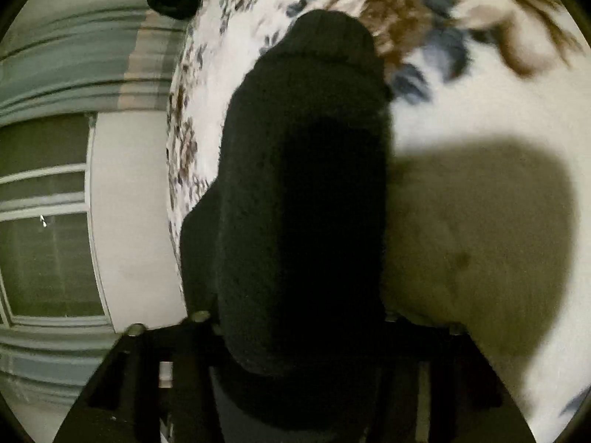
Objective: Fold small clothes
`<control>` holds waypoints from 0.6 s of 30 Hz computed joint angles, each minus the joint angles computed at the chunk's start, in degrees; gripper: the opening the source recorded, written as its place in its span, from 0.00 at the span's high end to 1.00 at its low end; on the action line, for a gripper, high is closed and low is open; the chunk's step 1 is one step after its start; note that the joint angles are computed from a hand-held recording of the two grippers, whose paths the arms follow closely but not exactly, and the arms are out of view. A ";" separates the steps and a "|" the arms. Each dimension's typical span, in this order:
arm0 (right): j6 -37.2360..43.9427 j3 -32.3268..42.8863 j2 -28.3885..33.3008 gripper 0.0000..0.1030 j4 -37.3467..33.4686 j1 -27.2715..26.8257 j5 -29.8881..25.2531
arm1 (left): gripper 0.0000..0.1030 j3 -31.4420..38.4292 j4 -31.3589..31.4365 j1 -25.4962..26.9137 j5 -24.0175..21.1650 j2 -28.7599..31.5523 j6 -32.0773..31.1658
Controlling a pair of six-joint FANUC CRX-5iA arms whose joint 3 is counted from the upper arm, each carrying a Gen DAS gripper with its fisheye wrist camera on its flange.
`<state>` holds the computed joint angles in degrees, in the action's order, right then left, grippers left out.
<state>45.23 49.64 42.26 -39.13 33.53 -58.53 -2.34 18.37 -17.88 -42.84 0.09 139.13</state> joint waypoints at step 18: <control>-43.99 -49.34 -29.52 0.45 27.61 19.88 37.11 | 0.27 17.20 23.65 12.16 -25.45 17.94 -43.57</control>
<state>1.24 0.30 12.74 -11.52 53.41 -21.42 14.86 42.03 -5.73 -68.30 18.03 95.57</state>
